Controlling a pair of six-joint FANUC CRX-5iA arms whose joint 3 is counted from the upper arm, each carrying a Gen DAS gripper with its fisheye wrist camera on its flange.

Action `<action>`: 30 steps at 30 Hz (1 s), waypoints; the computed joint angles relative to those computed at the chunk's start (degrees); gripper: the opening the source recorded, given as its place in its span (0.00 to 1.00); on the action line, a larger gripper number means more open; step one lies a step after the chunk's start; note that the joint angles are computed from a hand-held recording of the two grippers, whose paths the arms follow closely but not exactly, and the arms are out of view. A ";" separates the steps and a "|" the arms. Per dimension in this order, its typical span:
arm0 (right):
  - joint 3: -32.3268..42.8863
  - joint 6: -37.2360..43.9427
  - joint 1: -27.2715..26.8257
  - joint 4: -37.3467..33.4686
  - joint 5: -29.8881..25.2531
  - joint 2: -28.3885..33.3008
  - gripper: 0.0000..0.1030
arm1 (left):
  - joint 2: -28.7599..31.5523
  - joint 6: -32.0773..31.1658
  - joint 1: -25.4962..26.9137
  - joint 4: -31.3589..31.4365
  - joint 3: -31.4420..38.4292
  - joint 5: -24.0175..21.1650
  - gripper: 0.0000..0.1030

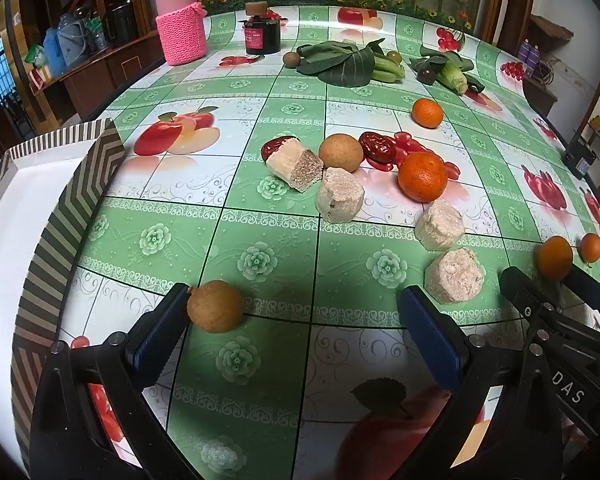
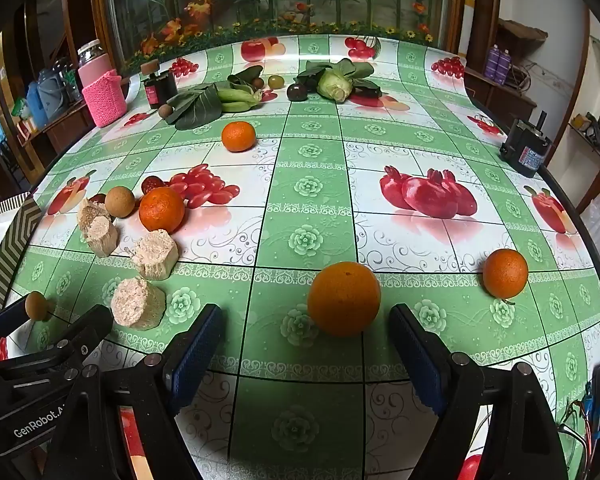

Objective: Organize fruits
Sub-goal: 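Move both tools toward the fruits and cakes on the tablecloth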

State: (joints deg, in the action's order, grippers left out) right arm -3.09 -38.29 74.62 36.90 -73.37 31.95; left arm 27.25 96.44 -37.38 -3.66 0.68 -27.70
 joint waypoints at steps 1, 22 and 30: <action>0.06 0.00 0.03 0.00 -0.11 0.02 0.82 | 0.01 -0.10 0.02 0.16 -0.01 -0.05 1.00; -1.49 -3.70 5.09 10.78 -0.20 -1.65 0.61 | -11.74 -16.11 3.64 11.23 -16.63 14.73 0.99; -0.77 -3.00 6.04 14.50 -0.54 -1.06 0.61 | -14.58 -33.69 4.02 28.41 -24.86 20.76 0.99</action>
